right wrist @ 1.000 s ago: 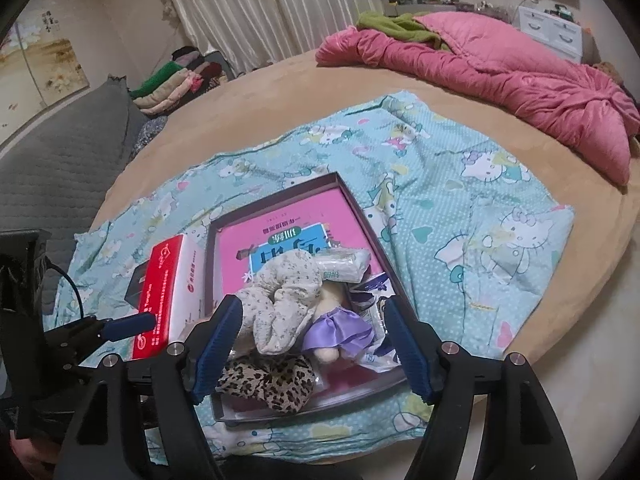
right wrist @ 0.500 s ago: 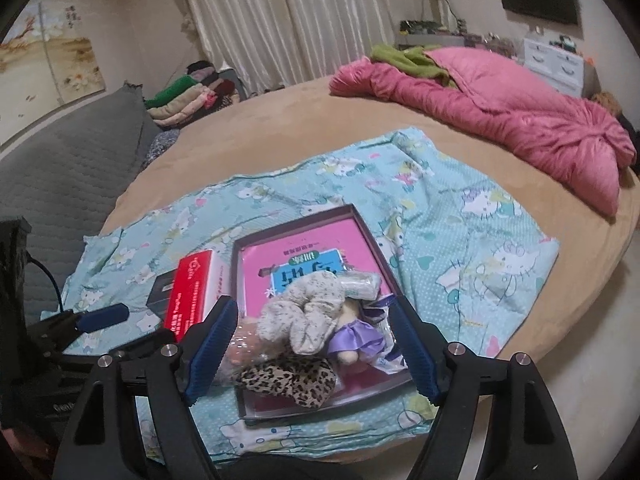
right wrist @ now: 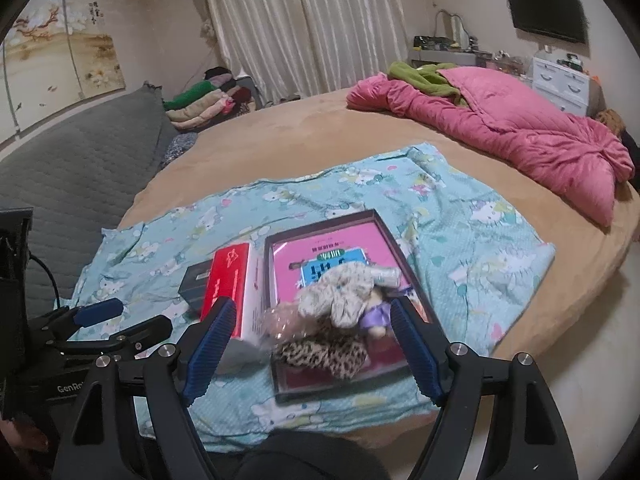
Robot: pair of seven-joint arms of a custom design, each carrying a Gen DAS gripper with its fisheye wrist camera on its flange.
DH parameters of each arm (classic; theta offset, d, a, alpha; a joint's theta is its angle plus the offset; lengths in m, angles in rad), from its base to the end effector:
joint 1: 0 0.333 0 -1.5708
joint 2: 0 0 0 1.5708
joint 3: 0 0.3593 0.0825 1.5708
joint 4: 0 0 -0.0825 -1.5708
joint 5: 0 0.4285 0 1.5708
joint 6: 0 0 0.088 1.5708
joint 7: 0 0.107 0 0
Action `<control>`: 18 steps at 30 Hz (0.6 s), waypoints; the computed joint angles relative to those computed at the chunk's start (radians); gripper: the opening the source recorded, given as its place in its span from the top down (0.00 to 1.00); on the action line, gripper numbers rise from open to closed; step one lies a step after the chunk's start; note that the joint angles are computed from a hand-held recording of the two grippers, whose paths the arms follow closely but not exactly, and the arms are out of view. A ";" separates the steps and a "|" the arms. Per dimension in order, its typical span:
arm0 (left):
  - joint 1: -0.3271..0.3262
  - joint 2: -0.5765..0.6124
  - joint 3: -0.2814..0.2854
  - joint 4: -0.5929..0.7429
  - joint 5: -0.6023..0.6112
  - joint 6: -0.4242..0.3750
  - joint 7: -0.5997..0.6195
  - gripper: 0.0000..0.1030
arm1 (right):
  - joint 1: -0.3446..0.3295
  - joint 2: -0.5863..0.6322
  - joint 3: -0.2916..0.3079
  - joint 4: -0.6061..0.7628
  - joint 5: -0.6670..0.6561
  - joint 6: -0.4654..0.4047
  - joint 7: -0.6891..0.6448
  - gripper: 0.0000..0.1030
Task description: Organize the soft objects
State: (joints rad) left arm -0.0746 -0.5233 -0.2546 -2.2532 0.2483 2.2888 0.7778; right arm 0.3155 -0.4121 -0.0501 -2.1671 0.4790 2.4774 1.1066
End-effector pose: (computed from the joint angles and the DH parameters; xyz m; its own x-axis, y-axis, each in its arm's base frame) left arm 0.4338 -0.1683 0.6473 0.3148 -0.9455 0.0836 -0.7485 -0.3014 -0.5907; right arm 0.4889 0.1264 0.6751 0.4977 -0.8510 -0.1674 -0.6538 -0.2413 -0.7172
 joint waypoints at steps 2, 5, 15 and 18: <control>0.000 -0.020 -0.007 -0.009 0.004 -0.019 -0.010 0.13 | -0.010 -0.031 0.015 -0.035 -0.014 0.022 0.029 0.21; -0.003 -0.054 -0.019 -0.026 0.009 -0.038 -0.027 0.12 | -0.010 -0.056 0.017 -0.056 -0.030 0.011 0.062 0.20; -0.029 -0.132 -0.050 -0.063 0.010 -0.115 -0.076 0.12 | -0.007 -0.121 0.021 -0.123 -0.082 -0.052 0.126 0.19; -0.037 -0.142 -0.057 -0.072 0.010 -0.133 -0.088 0.12 | -0.004 -0.144 0.035 -0.156 -0.113 -0.019 0.116 0.18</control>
